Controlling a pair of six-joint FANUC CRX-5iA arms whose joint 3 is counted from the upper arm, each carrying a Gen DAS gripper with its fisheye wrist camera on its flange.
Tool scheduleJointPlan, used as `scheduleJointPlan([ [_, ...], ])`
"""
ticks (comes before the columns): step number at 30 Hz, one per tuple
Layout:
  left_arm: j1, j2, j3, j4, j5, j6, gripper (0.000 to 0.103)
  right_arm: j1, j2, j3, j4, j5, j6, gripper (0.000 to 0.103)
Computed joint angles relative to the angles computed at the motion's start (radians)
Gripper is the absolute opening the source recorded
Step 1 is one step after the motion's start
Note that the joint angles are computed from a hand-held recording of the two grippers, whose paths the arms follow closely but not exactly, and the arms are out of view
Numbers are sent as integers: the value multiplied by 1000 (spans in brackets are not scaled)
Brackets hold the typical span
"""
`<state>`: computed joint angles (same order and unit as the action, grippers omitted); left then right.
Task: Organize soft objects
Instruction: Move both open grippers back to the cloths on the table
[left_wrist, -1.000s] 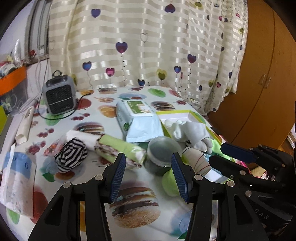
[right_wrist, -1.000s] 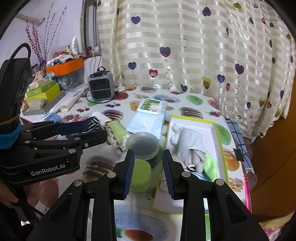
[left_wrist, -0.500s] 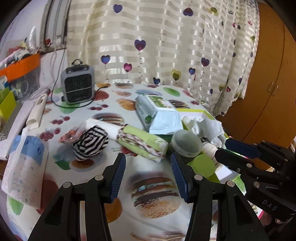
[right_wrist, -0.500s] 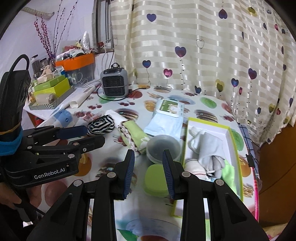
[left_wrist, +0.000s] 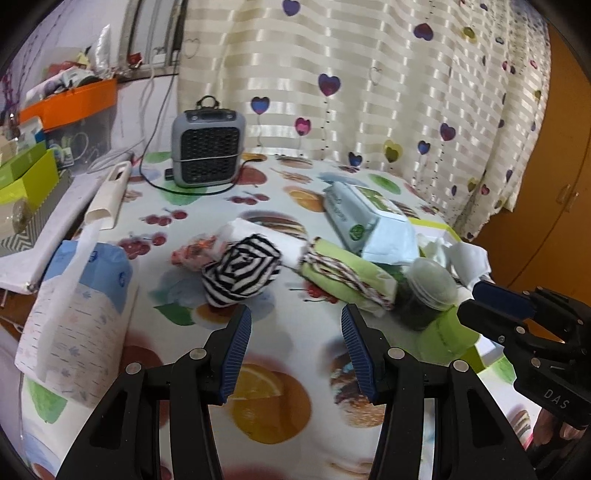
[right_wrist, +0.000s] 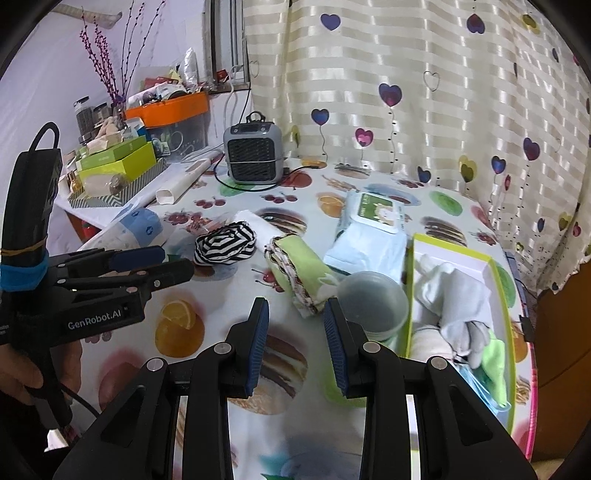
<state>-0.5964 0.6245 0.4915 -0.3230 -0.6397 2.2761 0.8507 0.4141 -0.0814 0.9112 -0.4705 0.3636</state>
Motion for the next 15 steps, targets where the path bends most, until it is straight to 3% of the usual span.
scheduleJointPlan([
  [8, 24, 13, 9, 4, -9, 0, 50, -3, 38, 62, -90, 2, 92, 32],
  [15, 48, 81, 97, 31, -56, -39, 53, -12, 55, 92, -102, -8, 111, 32],
])
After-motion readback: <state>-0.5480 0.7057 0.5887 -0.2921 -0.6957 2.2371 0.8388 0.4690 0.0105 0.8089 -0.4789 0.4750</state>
